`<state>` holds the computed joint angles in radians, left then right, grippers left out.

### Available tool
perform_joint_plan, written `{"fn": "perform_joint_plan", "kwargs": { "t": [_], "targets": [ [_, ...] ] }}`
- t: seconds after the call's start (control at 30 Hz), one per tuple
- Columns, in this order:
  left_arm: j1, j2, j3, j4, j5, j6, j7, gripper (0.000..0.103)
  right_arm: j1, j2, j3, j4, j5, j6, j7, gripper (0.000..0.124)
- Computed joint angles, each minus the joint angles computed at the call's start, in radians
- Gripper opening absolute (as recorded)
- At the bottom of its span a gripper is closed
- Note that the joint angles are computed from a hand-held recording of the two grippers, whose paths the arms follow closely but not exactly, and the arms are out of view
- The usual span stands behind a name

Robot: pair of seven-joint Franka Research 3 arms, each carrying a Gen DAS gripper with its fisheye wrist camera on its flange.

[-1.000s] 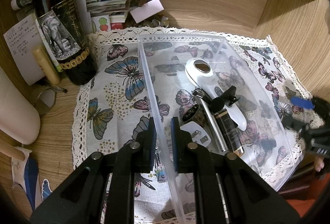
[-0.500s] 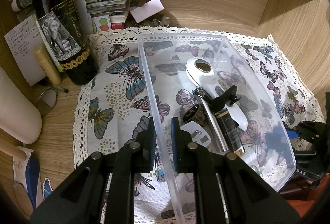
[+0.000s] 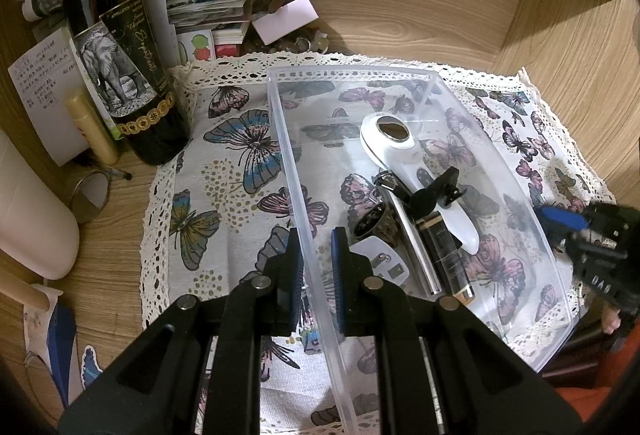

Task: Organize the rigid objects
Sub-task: 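Carry the black cap into the box and release it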

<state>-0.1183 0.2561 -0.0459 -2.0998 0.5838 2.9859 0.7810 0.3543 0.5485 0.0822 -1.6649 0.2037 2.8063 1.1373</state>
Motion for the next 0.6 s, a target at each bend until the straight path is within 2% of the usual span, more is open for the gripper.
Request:
{"fn": "perform_joint_plan", "kwargs": {
  "t": [0.3,0.6],
  "targets": [
    [0.001,0.001,-0.002,0.002,-0.006,-0.001,0.004,0.012,0.004,0.022,0.017,0.079,0.002,0.052,-0.030,0.018],
    [-0.003,0.002,0.000,0.003,-0.003,-0.004,0.002,0.012,-0.015,0.069,0.092,0.183,0.065,0.058,-0.142,0.018]
  ]
}}
